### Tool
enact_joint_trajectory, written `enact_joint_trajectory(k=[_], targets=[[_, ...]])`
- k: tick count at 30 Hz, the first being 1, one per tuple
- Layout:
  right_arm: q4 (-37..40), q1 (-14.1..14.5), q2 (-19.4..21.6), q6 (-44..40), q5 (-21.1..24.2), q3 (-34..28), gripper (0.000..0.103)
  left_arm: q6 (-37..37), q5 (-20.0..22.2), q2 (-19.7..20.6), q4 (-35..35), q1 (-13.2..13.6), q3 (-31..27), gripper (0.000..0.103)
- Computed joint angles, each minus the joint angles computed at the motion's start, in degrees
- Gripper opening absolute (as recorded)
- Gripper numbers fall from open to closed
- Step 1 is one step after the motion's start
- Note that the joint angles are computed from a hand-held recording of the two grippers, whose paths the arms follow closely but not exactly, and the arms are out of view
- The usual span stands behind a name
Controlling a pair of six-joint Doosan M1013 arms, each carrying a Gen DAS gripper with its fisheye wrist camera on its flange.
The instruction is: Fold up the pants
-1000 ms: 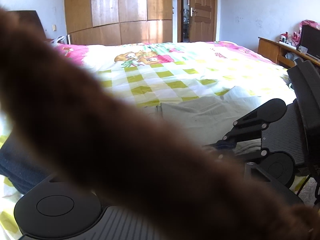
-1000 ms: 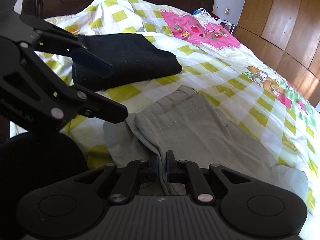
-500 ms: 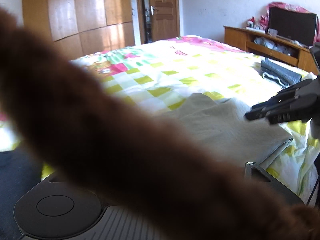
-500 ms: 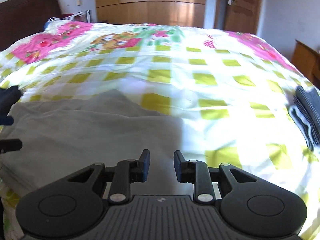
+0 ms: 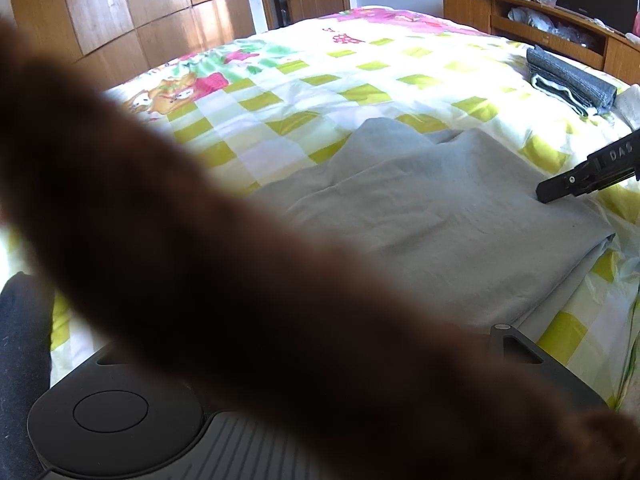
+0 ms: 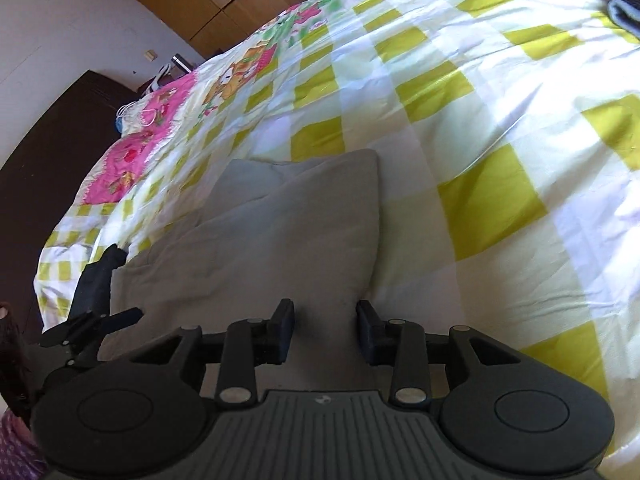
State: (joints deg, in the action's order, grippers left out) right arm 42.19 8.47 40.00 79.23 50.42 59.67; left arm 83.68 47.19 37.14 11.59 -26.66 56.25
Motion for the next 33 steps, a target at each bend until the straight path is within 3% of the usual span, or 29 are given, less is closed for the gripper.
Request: enact_joint_trajectory(k=[2,5,10,19,27,30,33], targets=[[0.39,-0.08,0.51,0.87,0.67,-0.60,0.048,-0.44,1.63,0.62,1.00,-0.24,-0.79,0.073],[4.76,-0.82,0.50,0.49,0.94,0.21,0.026,-0.89,1.20,-0.02,1.79,-0.41,-0.08,0.073],[3.51,-0.95,-1.04,2.96,-4.31,2.45,0.020,-0.76,4.54,0.73,2.39,-0.51,-1.27,0.073],[-2.41,-2.34,-1.19,7.10,-6.37,1.50,0.020,8.77,5.56,0.82,-3.72,-1.96,-2.35,0.074],[2.08,-4.13,-1.52,5.82,-6.43,3.02,0.028,6.71,2.23,0.62,-3.59,-2.15,-2.49,0.074],[6.87,-4.71,-1.47,2.39,-4.45,3.73,0.034,5.10,4.12,1.18,-3.67,-2.17,-2.84,0.074],[6.73,-4.51,-1.23,1.09,-2.10,3.58,0.038,4.61,5.16,1.19,-3.07,-2.31,-2.38,0.074]])
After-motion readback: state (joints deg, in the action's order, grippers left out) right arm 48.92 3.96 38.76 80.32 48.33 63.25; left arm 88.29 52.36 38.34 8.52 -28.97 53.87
